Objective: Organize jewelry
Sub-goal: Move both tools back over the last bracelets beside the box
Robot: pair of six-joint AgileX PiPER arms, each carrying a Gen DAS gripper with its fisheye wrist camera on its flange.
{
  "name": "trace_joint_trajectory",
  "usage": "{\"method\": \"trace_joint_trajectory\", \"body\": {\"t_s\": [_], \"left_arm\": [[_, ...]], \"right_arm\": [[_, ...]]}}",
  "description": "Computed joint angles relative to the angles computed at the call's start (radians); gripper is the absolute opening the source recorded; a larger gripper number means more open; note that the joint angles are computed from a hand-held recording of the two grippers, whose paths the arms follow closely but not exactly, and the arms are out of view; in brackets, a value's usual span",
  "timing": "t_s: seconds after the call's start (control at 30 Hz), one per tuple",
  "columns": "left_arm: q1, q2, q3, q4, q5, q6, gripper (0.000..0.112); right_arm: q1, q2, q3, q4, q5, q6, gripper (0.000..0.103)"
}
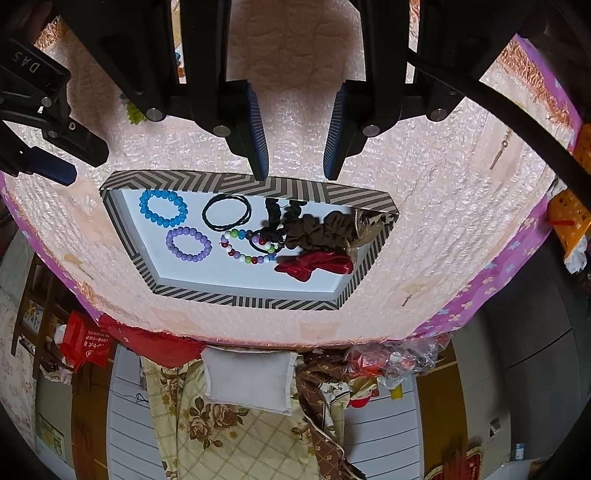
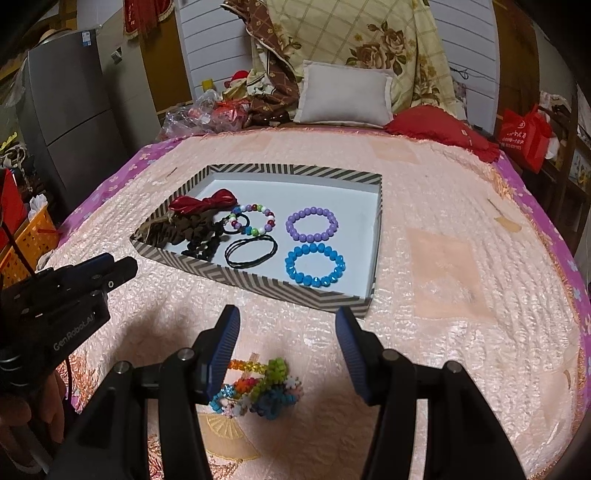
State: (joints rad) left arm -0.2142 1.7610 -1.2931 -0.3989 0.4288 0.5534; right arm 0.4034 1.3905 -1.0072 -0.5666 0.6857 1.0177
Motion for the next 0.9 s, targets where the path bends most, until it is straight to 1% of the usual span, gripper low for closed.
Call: {"method": "trace_joint_trajectory", "body": {"t_s": [0.5,0.7,0.8,0.87,0.9], "left_arm": [[0.002,0.008,0.016,0.014,0.006,0.000,0.023],[0.005,0.019,0.025,-0.020,0.025,0.042,0.023],[0.010,0.022,0.027,-0.031,0.030,0.049,0.023],[0.014,0.026,0.028,-0.030,0.031,0.049,0.023],[0.016,0.027,0.028,-0.029,0.031,0.048,0.023]], "right_arm": [[-0.023,-0.051,0.083,0.023,0.004,-0.032,0.056],[-0.051,-0.062,0.136,0.090,-0.039,-0.093,0.056],[-0.065,-0.064,0.157,0.166,-0.088,-0.158,0.056],[-0.059,-0.060,0.166,0.182,-0.108,-0.170,0.056],[-0.058,-0.054,0.169,0.195,-0.114,-0.183,0.054]]}}
